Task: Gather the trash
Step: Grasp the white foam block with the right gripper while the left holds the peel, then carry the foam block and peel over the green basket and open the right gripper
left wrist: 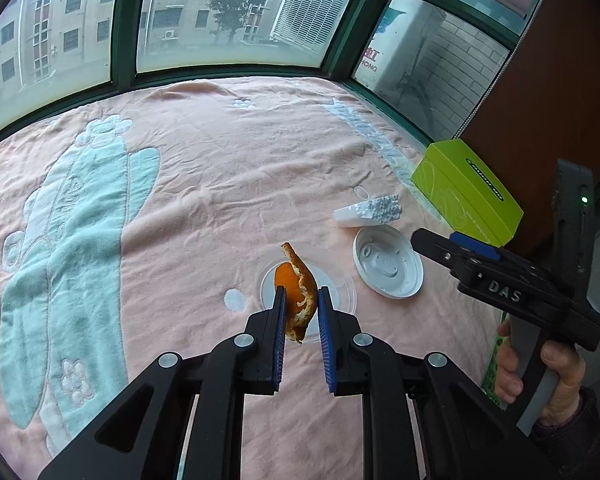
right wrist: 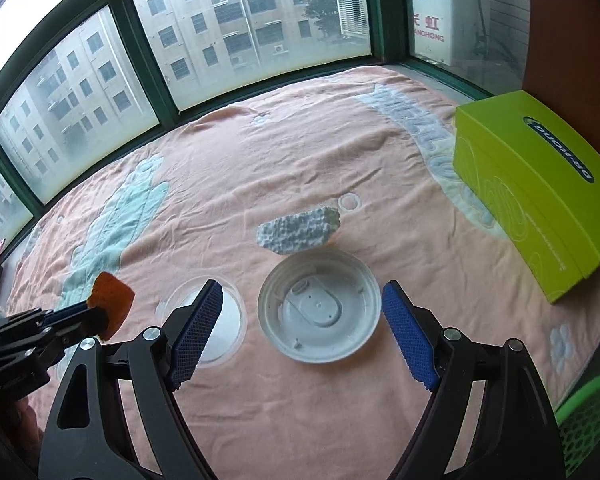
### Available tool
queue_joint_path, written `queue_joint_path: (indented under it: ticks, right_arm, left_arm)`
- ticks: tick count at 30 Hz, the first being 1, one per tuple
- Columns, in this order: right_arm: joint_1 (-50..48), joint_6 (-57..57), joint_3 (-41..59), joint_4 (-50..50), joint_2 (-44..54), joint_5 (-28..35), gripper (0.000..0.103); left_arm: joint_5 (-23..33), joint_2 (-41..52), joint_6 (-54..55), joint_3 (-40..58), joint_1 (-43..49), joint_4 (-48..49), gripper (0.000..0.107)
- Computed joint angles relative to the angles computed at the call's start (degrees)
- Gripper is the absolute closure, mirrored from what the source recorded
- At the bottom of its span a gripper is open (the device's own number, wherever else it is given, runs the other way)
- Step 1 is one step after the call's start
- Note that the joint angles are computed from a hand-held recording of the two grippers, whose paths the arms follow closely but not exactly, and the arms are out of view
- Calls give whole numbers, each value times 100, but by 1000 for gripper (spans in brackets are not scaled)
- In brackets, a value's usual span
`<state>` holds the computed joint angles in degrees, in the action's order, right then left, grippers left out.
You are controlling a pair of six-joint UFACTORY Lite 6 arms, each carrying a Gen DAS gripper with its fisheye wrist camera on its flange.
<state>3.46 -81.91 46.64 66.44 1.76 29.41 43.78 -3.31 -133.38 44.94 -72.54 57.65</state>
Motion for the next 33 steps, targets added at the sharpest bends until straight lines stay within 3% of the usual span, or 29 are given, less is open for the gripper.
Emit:
queue_joint_path:
  ticks: [5, 17, 20, 22, 33]
  right_arm:
    - [412, 158, 578, 34, 807, -401, 20]
    - [797, 1019, 1804, -405, 2227, -622, 20]
    - [805, 1138, 1917, -510, 2339, -571, 32]
    - [740, 1010, 1826, -390, 2224, -487, 41]
    - [-94, 446, 480, -192, 414, 242, 41]
  left_arm:
    - [19, -123, -37, -124, -28, 2, 92]
    - [-204, -234, -170, -370, 100, 80, 92]
    - [-233, -249, -180, -402, 108, 74, 92]
    - [-200, -247, -185, -381, 82, 59, 92]
    - [238, -5, -96, 146, -311, -80, 92]
